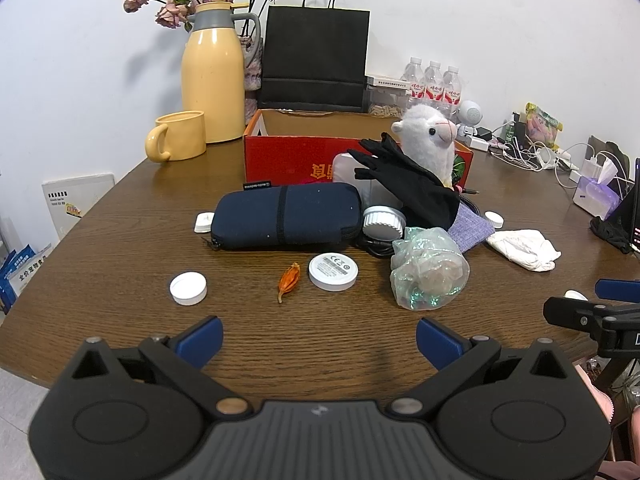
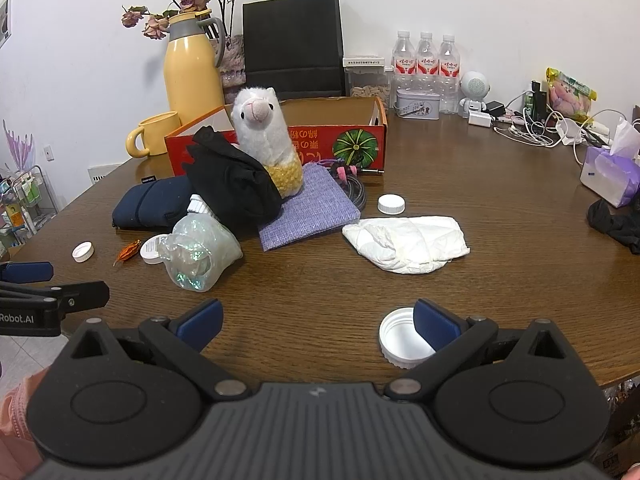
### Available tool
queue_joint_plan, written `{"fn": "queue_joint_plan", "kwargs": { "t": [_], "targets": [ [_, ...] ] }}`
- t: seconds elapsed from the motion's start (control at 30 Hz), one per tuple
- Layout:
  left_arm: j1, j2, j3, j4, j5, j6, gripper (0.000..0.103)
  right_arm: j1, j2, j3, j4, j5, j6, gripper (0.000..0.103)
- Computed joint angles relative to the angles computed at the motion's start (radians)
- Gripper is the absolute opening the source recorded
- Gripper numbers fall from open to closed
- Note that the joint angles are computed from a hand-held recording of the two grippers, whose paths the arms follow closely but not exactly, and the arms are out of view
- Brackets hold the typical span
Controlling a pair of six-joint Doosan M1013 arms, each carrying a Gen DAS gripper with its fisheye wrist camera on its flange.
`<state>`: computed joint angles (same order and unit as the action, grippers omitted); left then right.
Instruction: Organize objects
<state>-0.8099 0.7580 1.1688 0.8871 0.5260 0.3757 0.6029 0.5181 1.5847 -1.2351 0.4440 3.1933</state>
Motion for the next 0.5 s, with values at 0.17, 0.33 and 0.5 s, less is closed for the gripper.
{"fn": "queue_joint_plan", "kwargs": {
  "t": [0.17,0.33,0.5],
  "targets": [
    [0.000,0.000,0.000,0.001,0.000,0.000,0.103,-0.001,-0.001,-0.001,0.004,-0.002,-0.003,0.103],
    [0.000,0.000,-0.001,0.000,0.001,-0.001,0.103,-0.001,-0.001,-0.001,0.002,-0.002,-0.003,0.103],
    [0.000,0.001,-0.001,0.001,0.002,-0.004,0.103,-0.001,0.000,-0.001,0.005,-0.002,-0.006,0.103]
  ]
}}
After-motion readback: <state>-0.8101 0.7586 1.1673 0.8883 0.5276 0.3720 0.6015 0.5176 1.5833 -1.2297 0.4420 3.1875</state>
